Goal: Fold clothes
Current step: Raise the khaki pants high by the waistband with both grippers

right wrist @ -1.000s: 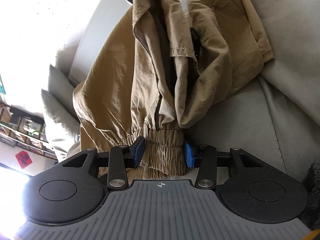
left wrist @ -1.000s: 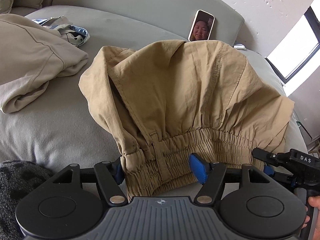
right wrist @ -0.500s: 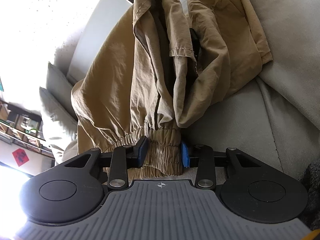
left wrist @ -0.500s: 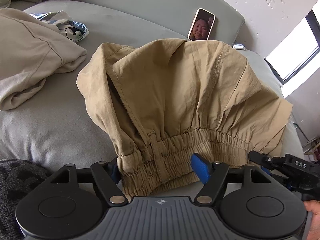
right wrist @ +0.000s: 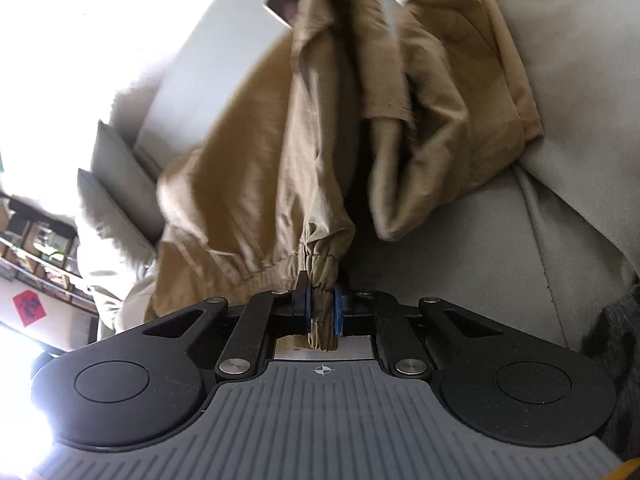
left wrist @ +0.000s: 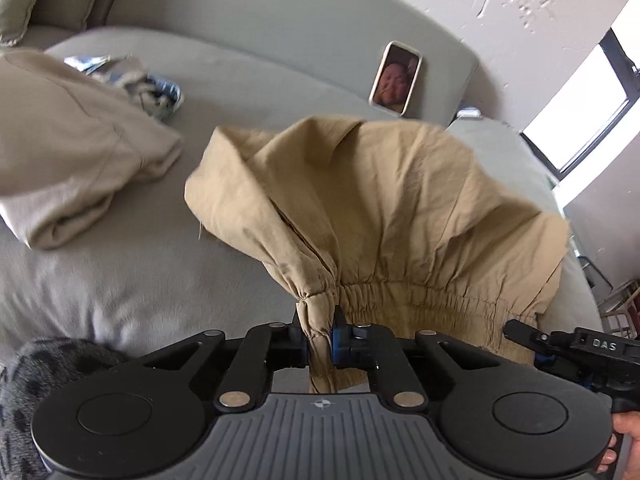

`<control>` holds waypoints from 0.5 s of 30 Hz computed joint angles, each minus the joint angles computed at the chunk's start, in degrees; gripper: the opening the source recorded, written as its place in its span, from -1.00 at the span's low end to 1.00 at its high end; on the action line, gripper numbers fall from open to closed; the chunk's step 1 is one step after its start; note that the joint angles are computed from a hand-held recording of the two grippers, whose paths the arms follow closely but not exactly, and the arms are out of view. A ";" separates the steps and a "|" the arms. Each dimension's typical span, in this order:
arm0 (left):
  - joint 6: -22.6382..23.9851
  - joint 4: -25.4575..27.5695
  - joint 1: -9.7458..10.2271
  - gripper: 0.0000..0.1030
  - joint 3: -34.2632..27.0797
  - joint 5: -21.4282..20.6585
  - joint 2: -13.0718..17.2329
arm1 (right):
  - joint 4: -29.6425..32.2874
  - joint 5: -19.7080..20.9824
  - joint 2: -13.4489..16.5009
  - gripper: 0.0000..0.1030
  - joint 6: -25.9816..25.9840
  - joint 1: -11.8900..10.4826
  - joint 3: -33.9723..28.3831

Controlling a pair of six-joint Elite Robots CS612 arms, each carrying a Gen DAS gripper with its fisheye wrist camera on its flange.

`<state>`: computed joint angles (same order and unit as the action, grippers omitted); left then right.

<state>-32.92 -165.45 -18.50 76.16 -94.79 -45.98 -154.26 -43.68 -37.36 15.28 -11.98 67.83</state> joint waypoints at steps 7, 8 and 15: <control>-4.84 -7.52 0.71 -0.86 2.24 -4.05 -1.14 | -9.38 6.11 -2.86 -0.81 5.97 -1.35 3.96; -5.90 -8.75 0.88 -0.86 2.65 -4.74 -1.31 | -11.07 6.99 -3.09 -0.81 7.51 -1.48 4.27; -11.17 -19.38 1.49 -0.86 5.06 -8.57 -2.92 | -18.37 9.14 -4.81 -0.82 14.14 -1.87 5.74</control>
